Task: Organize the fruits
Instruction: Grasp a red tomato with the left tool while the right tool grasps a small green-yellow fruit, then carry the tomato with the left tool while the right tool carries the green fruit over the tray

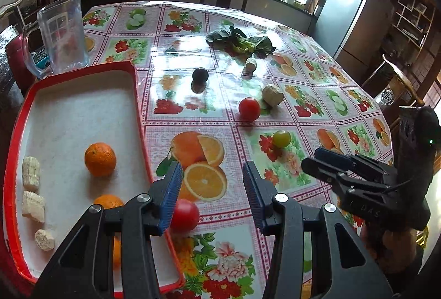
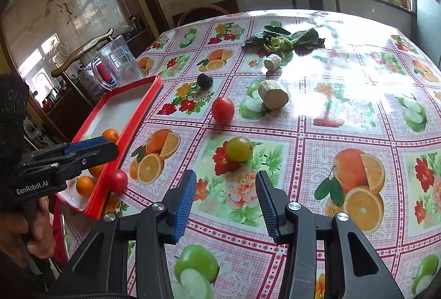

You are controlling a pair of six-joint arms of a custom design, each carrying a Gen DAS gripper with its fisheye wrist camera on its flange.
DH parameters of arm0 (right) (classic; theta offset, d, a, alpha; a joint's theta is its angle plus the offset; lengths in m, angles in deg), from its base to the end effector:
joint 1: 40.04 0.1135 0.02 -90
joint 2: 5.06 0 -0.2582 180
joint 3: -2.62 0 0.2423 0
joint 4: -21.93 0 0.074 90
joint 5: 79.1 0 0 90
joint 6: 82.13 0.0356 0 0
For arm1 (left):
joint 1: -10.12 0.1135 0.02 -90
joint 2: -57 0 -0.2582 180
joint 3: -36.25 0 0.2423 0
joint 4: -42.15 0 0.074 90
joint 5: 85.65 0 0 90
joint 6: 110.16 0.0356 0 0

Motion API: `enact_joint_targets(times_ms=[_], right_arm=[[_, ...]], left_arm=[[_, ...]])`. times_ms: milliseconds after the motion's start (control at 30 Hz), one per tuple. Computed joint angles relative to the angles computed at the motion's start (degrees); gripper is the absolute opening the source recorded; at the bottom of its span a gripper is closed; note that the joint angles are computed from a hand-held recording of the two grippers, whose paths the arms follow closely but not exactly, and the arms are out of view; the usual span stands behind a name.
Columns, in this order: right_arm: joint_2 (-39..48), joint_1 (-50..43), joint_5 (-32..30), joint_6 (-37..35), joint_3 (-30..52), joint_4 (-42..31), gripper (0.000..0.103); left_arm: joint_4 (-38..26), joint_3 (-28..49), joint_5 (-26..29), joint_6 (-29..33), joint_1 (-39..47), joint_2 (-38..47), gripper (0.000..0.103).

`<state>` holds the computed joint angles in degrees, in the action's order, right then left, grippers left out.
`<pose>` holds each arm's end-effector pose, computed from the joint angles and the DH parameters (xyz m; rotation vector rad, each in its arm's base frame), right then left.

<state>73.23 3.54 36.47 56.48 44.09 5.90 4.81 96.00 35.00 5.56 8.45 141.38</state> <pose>0.1741 0.1444 0.1365 0.2852 2.3654 0.2014 0.2635 -0.0258 0.1771 0.7600 2.3947 -0.5415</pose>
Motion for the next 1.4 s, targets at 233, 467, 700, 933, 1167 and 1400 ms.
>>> enact_joint_targets(times_ms=[233,467,700,933,1167,1400], right_arm=[[6.7,-6.0,-3.9,-5.4,1.4,5.2,0.046],[9.7,-10.7,-7.7,-9.7,2.3,8.6,0.041],[6.7,-11.2,-8.7,-10.8,0.4,8.9,0.027],[-4.9,-9.7,-6.5,-6.3,-5.9,4.6,0.026],[-12.4,-7.3,-3.7,-2.4,-8.2,-0.4,0.027],[-15.2,-2.6,0.1,0.9,-7.1,-4.6,0.027]], left_arm=[[4.2,6.4,-4.5,-6.3,-9.3,8.5,0.044],[6.4,12.3,-7.5,-9.5,-15.9,16.8,0.044],[6.9,17.4,-8.7,-11.2,-19.6,23.1,0.044],[9.4,16.2,-10.5,-10.0,-21.8,24.5,0.028],[10.3,11.9,-9.4,-9.2,-20.5,21.2,0.028],[11.1,4.8,-7.8,-8.4,-17.3,14.0,0.028]])
